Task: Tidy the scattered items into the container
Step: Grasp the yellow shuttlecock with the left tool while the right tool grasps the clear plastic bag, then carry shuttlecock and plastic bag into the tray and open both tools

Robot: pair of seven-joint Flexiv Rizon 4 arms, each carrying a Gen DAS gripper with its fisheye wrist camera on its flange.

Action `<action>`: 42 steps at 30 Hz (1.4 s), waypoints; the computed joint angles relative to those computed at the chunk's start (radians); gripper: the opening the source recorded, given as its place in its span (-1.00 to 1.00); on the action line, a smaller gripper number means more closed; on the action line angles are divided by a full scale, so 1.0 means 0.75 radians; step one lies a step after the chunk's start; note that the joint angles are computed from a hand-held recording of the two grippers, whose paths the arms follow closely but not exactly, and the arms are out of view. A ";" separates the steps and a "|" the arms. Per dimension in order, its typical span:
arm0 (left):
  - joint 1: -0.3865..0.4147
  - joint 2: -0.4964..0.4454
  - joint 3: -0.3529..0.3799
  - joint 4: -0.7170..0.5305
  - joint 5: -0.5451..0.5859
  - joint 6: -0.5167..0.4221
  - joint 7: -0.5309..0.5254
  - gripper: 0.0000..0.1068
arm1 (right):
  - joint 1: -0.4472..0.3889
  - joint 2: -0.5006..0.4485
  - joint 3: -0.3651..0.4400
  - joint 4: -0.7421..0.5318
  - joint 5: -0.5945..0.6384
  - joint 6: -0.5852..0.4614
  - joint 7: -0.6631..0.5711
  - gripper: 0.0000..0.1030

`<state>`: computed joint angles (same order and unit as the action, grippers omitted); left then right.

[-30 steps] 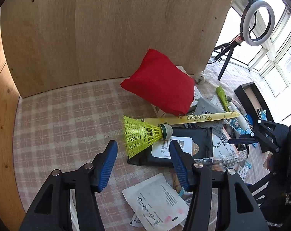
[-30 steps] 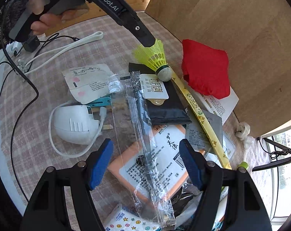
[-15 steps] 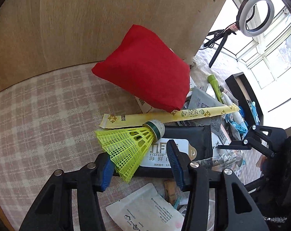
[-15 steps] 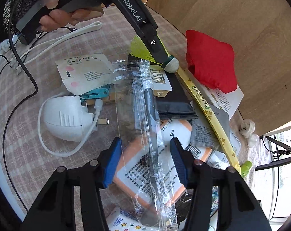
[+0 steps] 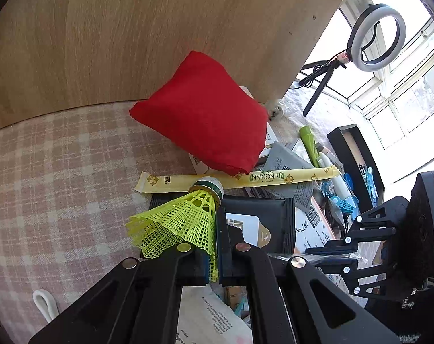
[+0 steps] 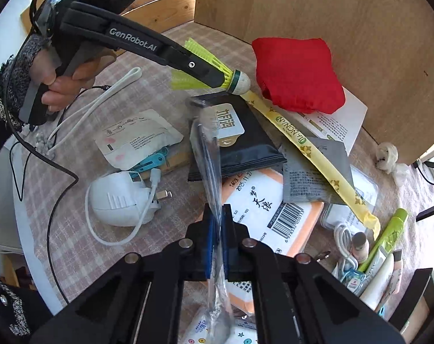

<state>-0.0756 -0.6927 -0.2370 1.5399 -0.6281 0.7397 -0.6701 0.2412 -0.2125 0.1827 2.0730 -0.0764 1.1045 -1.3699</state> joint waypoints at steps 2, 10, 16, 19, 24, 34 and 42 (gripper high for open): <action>0.003 0.028 -0.003 0.026 -0.015 0.027 0.006 -0.96 | -0.021 0.014 0.013 -0.005 0.067 0.005 -0.011 -0.92; 0.005 0.198 -0.027 0.205 -0.136 0.139 0.072 -0.96 | -0.062 0.170 0.028 0.054 0.283 0.023 -0.045 -0.92; -0.056 0.349 -0.022 0.354 -0.240 0.211 0.105 -0.96 | -0.081 0.380 -0.014 0.219 0.290 0.048 0.041 -0.92; -0.110 0.419 -0.029 0.431 -0.302 0.258 0.124 -0.96 | -0.104 0.485 -0.040 0.314 0.296 0.075 0.065 -0.92; -0.238 0.489 -0.052 0.511 -0.378 0.323 0.146 -0.96 | -0.174 0.709 -0.114 0.482 0.306 0.041 0.091 -0.92; -0.535 0.423 -0.197 0.445 -0.550 0.481 0.123 -0.96 | -0.527 1.102 -0.329 0.680 0.192 -0.164 -0.012 -0.92; -0.743 0.212 -0.321 0.219 -0.409 0.648 -0.104 -0.96 | -0.840 1.069 -0.514 0.666 0.105 -0.173 -0.256 -0.92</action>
<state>-0.6327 -0.5334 -0.4777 1.7039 -0.9350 1.2254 -0.7480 -0.3889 0.5892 -0.2024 2.5723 0.0023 0.9749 -1.5619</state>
